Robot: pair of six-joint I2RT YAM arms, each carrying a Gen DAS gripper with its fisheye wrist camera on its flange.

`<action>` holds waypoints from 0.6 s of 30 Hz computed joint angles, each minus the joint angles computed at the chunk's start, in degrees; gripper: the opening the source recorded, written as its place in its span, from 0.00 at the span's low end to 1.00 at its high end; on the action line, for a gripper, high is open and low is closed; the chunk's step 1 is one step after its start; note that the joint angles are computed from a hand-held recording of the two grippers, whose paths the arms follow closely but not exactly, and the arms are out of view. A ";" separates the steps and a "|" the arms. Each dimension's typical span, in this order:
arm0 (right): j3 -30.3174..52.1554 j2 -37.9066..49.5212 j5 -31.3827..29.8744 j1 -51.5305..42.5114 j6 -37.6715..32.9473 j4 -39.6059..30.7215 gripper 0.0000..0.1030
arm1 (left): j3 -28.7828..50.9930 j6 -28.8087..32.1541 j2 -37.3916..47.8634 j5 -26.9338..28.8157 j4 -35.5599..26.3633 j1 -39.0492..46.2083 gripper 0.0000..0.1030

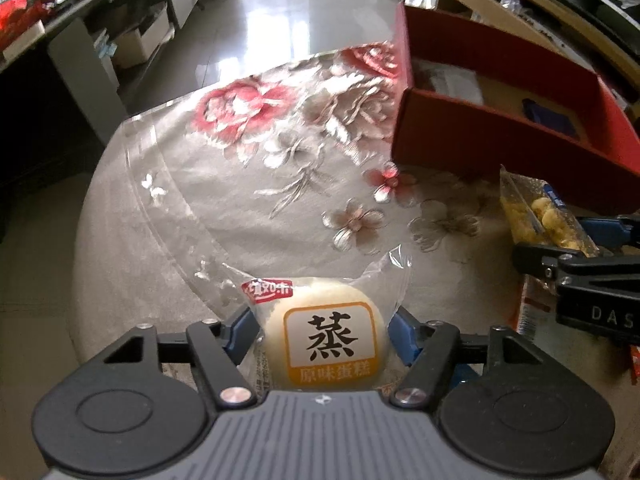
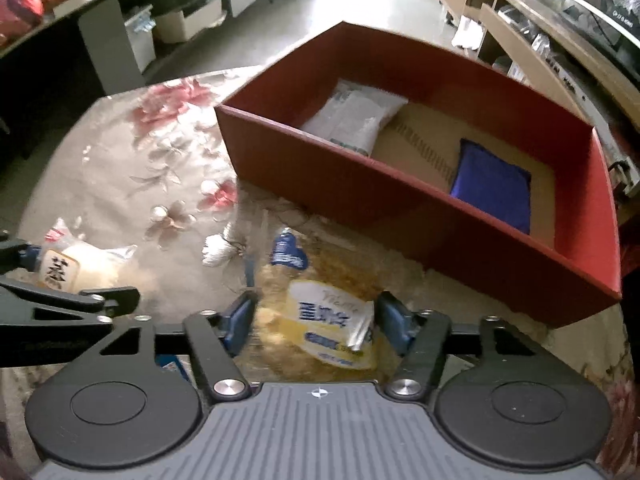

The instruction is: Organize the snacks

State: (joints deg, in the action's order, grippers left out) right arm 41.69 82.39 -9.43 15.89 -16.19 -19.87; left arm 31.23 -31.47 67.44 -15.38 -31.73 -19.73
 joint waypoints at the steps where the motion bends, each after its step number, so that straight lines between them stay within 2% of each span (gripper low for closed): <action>1: -0.02 -0.46 -0.63 -0.55 0.01 -0.27 0.62 | 0.19 -0.12 -0.35 -0.69 -0.31 -0.76 0.69; 8: 0.28 -1.31 -2.59 -2.14 -0.76 -0.99 0.54 | 1.02 -0.55 -1.45 -0.62 -1.05 -1.69 0.68; 18: 1.96 -6.36 -10.63 -8.82 -0.64 -5.88 0.51 | 2.90 -0.49 -5.74 2.15 -3.02 -0.53 0.68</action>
